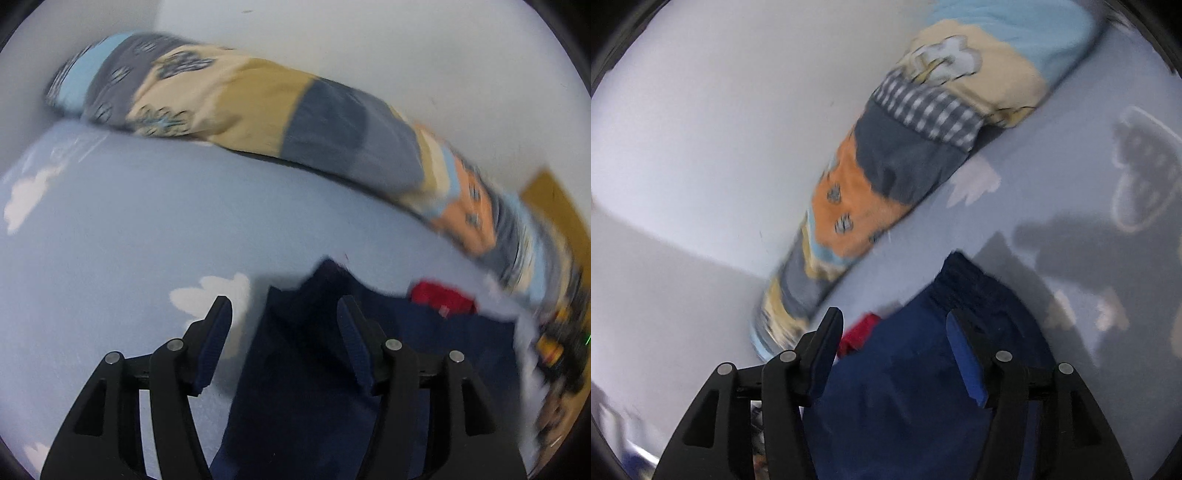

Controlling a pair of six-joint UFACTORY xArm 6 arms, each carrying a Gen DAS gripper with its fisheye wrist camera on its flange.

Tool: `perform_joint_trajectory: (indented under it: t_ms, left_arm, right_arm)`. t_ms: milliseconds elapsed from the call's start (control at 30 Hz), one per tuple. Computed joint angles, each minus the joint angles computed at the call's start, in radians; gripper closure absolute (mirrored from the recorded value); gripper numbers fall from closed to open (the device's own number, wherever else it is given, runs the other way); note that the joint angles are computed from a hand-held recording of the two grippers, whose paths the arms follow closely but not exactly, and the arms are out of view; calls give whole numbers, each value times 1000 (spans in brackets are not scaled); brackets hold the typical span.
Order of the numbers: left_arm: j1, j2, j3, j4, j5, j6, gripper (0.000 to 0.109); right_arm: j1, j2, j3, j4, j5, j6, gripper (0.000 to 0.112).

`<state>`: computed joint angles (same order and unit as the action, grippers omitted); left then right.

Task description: Fold large clothes

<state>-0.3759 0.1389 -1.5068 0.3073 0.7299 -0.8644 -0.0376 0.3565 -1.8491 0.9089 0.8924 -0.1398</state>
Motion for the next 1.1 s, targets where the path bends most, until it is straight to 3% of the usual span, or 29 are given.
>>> perform_joint_trajectory:
  t_ms: [167,200,233,267,300,333,400,467,567,733,800,867,933,967,1033,1067,1100]
  left_arm:
    - [-13,110,-78,-6,122,44,50]
    - [-7,126,-98,7,165,39,44]
    - [4,137,-122,6,189,44,38]
    - [20,141,-149,0,202,43,30]
    - [34,137,-171,-15,212,45,30]
    - [48,121,-171,-30,210,37,30]
    - [49,92,-172,-6,215,29,30]
    - [22,5,-96,63,185,8,30]
    - [-34,-121,33,144,135,-45,30]
    - [-153,-241,191,271,204,-89,30]
    - [-159,-258,234,266,249,-100,27]
    - [-118,-313,338,189,183,-114,15]
    - [-89,-356,374,127,186,-176,12]
    - [-95,-361,360,132,226,-202,14]
    - [-134,-377,330,181,281,-258,14]
    - [-158,-384,314,205,292,-272,14]
    - [-204,-379,275,246,322,-290,14]
  right_arm:
    - [70,101,-99,-246,-7,24,59]
    - [72,131,-126,-303,4,66,62]
    - [68,159,-151,-334,18,97,75]
    - [62,192,-189,-378,46,142,95]
    - [57,208,-206,-423,62,183,108]
    - [52,198,-192,-426,59,196,112]
    - [53,138,-119,-432,20,180,101]
    - [65,36,-18,-462,-5,119,100]
    - [82,-156,188,-359,-34,-58,97]
    - [123,-408,482,-290,6,-184,95]
    - [118,-475,577,-342,11,-153,98]
    - [104,-524,666,-495,-26,-69,102]
    - [39,-531,698,-554,-8,-21,112]
    - [0,-543,702,-535,5,18,112]
    - [-15,-588,704,-623,19,122,112]
    - [2,-619,716,-701,6,155,102]
    - [16,-654,732,-737,-5,171,102]
